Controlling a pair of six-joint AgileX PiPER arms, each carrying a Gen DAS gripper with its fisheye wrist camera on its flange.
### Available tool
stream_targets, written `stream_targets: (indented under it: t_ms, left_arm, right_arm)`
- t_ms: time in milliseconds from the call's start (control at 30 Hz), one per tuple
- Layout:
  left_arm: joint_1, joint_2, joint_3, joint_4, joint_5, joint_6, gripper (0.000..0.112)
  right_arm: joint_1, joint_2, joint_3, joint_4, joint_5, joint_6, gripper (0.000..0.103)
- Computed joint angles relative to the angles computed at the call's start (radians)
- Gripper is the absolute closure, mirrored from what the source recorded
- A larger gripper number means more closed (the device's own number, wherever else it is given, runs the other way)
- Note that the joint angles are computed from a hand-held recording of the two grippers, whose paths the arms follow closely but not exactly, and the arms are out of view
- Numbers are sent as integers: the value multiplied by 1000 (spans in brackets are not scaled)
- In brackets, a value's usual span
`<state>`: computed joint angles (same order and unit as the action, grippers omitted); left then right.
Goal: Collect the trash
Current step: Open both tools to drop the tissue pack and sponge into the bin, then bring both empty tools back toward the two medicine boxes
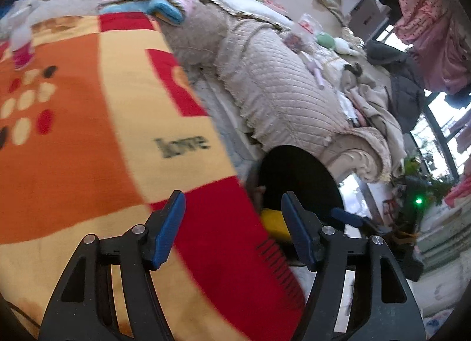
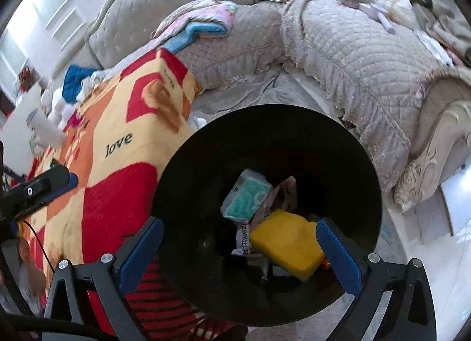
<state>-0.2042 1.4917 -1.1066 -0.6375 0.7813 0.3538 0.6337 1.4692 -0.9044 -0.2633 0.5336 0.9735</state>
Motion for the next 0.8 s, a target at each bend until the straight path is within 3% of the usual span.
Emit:
stream_targets:
  t_ms: [200, 367, 567, 800]
  left_arm:
    - [143, -77, 81, 80, -11, 30, 46]
    - [363, -98, 113, 80, 24, 147, 46]
    - [621, -37, 59, 49, 79, 277, 46]
    - [856, 103, -105, 37, 108, 331, 46]
  right_arm:
    - [91, 68, -131, -34, 76, 25, 0]
    - [151, 203, -306, 52, 95, -78, 0]
    - [220, 388, -560, 135, 155, -214, 0]
    - [293, 636, -960, 141, 333, -297, 0]
